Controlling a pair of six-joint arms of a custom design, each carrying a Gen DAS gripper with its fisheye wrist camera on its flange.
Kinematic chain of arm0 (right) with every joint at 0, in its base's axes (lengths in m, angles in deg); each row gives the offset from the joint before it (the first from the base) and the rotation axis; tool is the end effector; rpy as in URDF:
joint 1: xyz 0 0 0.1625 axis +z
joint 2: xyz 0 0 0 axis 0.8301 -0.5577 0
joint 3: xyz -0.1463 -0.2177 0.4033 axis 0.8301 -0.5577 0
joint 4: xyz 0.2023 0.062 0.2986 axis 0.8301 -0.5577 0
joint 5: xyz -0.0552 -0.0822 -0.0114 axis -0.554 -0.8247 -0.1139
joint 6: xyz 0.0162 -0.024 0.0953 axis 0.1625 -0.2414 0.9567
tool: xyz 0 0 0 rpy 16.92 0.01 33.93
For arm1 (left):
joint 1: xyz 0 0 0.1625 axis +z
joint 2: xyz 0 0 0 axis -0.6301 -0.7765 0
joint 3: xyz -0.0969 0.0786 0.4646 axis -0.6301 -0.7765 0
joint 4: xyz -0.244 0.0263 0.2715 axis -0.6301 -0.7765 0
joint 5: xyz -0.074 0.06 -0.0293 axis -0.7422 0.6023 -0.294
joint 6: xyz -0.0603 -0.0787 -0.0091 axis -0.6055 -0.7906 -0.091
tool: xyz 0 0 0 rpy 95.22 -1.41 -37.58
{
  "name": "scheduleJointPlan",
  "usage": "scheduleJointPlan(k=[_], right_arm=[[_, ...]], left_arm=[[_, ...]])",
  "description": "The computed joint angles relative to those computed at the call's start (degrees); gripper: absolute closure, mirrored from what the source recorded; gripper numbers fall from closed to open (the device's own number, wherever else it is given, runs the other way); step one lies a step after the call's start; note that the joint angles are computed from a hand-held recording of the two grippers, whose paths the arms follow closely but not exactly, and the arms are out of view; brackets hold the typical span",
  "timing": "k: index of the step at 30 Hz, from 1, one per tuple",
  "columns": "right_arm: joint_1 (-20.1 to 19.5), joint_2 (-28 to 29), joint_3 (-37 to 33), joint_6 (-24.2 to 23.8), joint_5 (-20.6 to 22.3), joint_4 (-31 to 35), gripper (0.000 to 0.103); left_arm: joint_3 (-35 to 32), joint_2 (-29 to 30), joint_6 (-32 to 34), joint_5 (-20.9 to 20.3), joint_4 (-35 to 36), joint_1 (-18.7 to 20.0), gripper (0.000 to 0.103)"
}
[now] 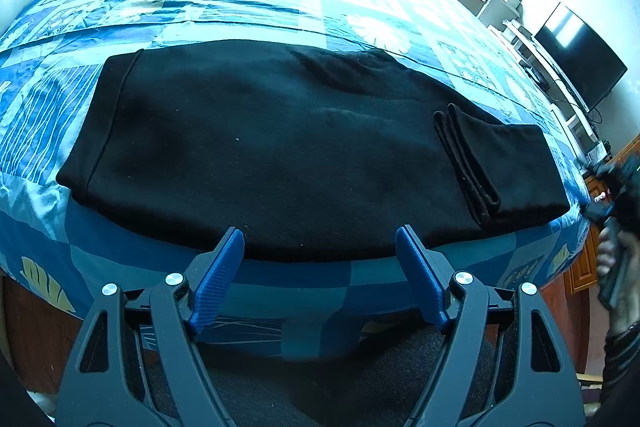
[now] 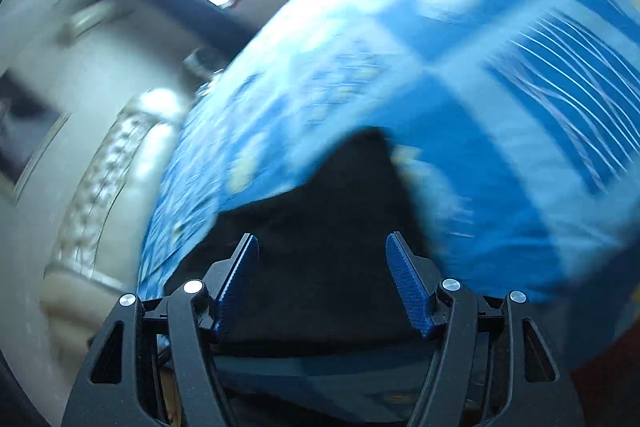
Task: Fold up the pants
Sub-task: 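Grasp the folded pants edge with the right gripper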
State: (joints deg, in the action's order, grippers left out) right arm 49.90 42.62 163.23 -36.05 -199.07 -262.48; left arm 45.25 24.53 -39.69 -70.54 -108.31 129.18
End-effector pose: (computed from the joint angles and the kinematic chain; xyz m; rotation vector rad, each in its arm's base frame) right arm 0.2420 -0.5657 -0.0348 -0.7060 -2.5051 1.4244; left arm 0.1591 -0.7602 0.3804 0.7590 2.6668 -0.3993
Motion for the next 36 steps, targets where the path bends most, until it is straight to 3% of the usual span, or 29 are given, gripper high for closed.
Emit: scheduleJointPlan(k=[2, 4, 7, 9, 10, 12, 15, 20, 25, 30, 35, 36], right_arm=[[-2.78, 0.77, 4.06, 3.11, 5.33, -4.75, 0.037], [-5.68, 2.19, 6.22, 4.57, 14.14, -10.53, 0.037], [-7.07, 2.87, 6.58, 4.13, 18.84, -12.8, 0.037], [-6.57, 2.76, 6.0, 3.0, 18.01, -11.16, 0.041], [-6.05, 2.43, 5.61, 2.27, 16.24, -8.89, 0.054], [-5.56, 2.3, 4.95, 2.62, 13.49, -5.76, 0.064], [-6.24, 2.73, 5.0, 2.61, 13.67, -6.27, 0.071], [-6.2, 0.79, 6.78, 0.74, 14.47, -5.14, 0.067], [-4.52, -3.13, 7.03, -3.45, 9.86, -2.35, 0.041], [-6.54, -4.41, 2.49, -4.1, 11.22, 2.8, 0.04], [-9.43, -4.12, -3.26, -2.15, 15.88, 8.08, 0.04], [-9.79, -4.02, -3.58, -1.7, 16.27, 8.34, 0.045]], left_arm=[[0.05, -0.01, -0.03, 0.11, 0.01, 0.0, 0.025], [0.01, 0.05, -0.17, 0.23, 0.03, 0.02, 0.025], [-0.13, 0.18, -0.52, 0.42, 0.3, 0.11, 0.025], [-0.2, 0.26, -0.65, 0.59, 0.54, 0.13, 0.025], [-0.2, 0.3, -0.65, 0.63, 0.56, 0.14, 0.025], [0.03, 0.26, -0.65, 0.73, 0.51, 0.13, 0.025], [0.07, 0.27, -0.63, 0.79, 0.65, 0.12, 0.025], [-0.04, 0.31, -0.66, 0.78, 0.8, 0.17, 0.025], [-0.77, 0.59, -0.99, 0.4, 1.21, 0.29, 0.025], [-1.31, 0.69, -1.27, 0.19, 1.76, 0.4, 0.025], [-1.76, 0.83, -1.74, 0.17, 2.54, 0.45, 0.025], [-1.89, 0.9, -1.73, 0.14, 2.65, 0.45, 0.025]])
